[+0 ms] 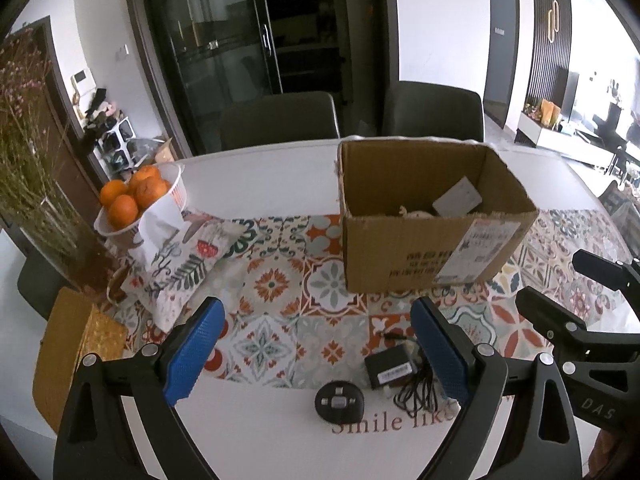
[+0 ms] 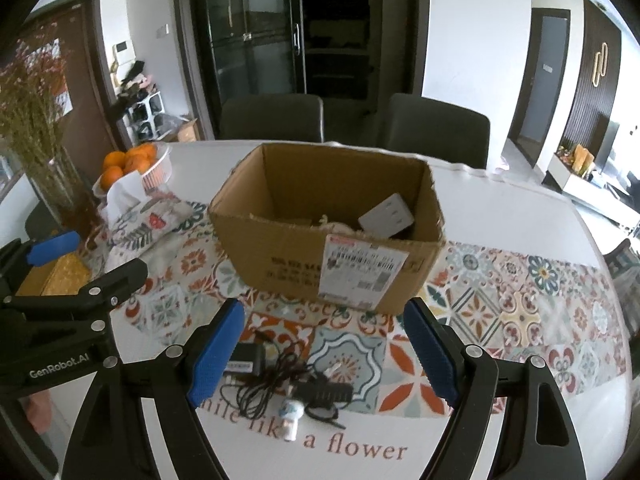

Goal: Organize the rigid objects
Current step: 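Move both open grippers back toward the remaining items on the table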

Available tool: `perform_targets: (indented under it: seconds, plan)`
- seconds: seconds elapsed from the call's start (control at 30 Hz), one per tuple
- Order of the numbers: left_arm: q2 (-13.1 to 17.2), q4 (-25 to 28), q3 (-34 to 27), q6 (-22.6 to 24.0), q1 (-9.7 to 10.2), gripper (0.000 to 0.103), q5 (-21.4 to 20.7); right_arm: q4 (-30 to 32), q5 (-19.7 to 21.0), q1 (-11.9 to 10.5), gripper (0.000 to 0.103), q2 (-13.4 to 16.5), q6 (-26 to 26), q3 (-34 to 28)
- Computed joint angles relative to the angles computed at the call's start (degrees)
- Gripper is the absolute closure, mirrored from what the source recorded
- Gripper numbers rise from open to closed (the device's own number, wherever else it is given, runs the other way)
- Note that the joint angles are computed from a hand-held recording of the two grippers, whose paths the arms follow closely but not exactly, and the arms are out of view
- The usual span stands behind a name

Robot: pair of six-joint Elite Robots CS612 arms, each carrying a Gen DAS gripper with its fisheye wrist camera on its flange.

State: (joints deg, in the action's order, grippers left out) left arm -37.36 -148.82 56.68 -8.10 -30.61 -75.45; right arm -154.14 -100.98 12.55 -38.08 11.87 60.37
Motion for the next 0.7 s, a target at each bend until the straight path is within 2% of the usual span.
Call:
perform_targets:
  seconds: [0.2,0.5,0.7]
  plan:
    - [-1.1,0.0,3.1,-0.7,-0.07,0.008,0.0,0.3,1.1,0.3,0.023,-0.4,-0.6,1.7]
    - [-1.8,2.5,5.7,-2.0,0.05,0.008,-0.9,3.7,5.0,0.3,0.031,-0.4,-0.6,3.1]
    - [-2.0,2.3,7.2,-1.0,0.09,0.008,-1.6,5.3,7.3,0.2,0.037,-0.2,-0.3,3.6]
